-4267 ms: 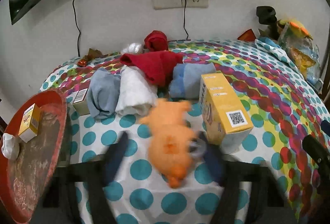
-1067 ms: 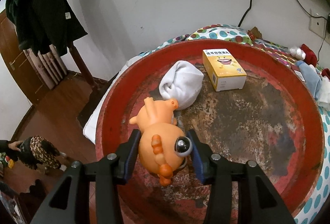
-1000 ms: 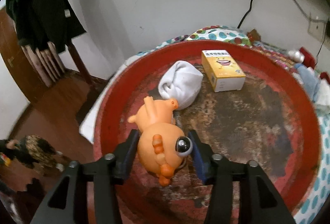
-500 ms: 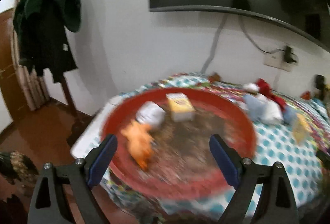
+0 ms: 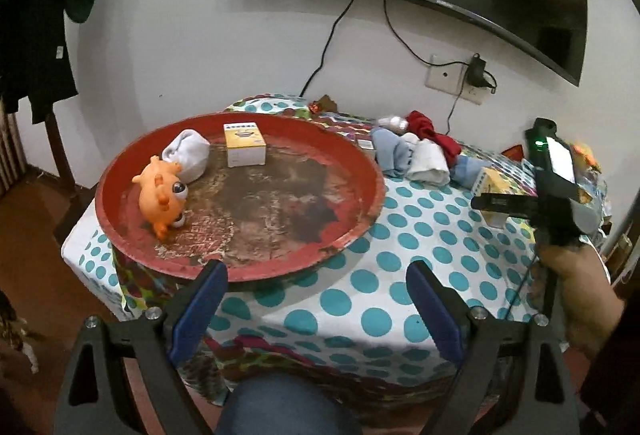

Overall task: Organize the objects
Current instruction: 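Grasp the tall yellow QR-code box with the right tool, then carry the tall yellow box with the right tool over the tray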

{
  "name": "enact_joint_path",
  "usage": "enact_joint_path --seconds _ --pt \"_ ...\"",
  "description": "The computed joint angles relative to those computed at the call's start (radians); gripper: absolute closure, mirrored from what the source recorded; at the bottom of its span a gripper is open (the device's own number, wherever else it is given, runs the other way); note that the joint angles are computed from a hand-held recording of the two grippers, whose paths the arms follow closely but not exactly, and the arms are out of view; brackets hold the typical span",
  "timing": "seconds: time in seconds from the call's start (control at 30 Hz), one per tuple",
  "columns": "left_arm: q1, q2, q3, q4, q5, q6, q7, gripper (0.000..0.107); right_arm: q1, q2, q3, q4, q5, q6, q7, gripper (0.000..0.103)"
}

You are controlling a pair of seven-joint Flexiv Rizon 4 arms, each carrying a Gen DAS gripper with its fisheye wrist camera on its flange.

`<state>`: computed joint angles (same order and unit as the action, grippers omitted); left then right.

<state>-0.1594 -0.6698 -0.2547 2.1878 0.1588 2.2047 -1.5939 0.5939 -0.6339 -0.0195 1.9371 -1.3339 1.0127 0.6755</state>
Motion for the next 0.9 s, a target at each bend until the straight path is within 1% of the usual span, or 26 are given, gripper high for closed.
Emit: enact_joint_path --seconds 0.07,0.1,0.17,0.27,0.37,0.47,0.57,0.67,0.9 --pt "-0.018 0.002 0.015 0.004 -0.006 0.014 0.011 0.014 -0.001 0.002 0.000 0.001 0.000 -0.002 0.004 0.072" --pt "-0.006 0.002 0.004 0.004 0.006 0.009 0.009 0.014 0.000 -0.001 0.007 -0.003 0.025 -0.016 -0.020 0.075" --pt "-0.003 0.004 0.000 0.004 0.006 0.000 0.007 0.014 0.006 0.002 0.003 0.003 0.017 -0.015 -0.010 0.076" --pt "-0.028 0.007 0.024 0.004 -0.024 -0.001 0.017 0.014 0.012 0.008 0.006 0.011 0.019 -0.029 -0.009 0.076" --pt "-0.019 0.009 0.017 0.005 -0.028 -0.012 0.012 0.014 0.017 0.016 0.012 0.020 0.021 -0.041 -0.013 0.076" --pt "-0.027 0.012 0.025 0.008 -0.038 -0.013 0.016 0.014 0.018 0.043 0.014 0.043 -0.004 -0.049 0.024 0.076" --pt "-0.036 0.016 0.030 0.010 -0.044 -0.022 0.024 0.014 0.013 0.075 0.026 0.060 -0.028 -0.070 0.037 0.076" --pt "-0.067 0.020 0.051 0.011 -0.071 -0.031 0.043 0.014 0.009 0.104 0.042 0.070 -0.043 -0.103 0.029 0.076" --pt "-0.086 0.023 0.062 0.017 -0.090 -0.020 0.067 0.014 -0.008 0.149 0.074 0.076 -0.059 -0.142 0.014 0.076"
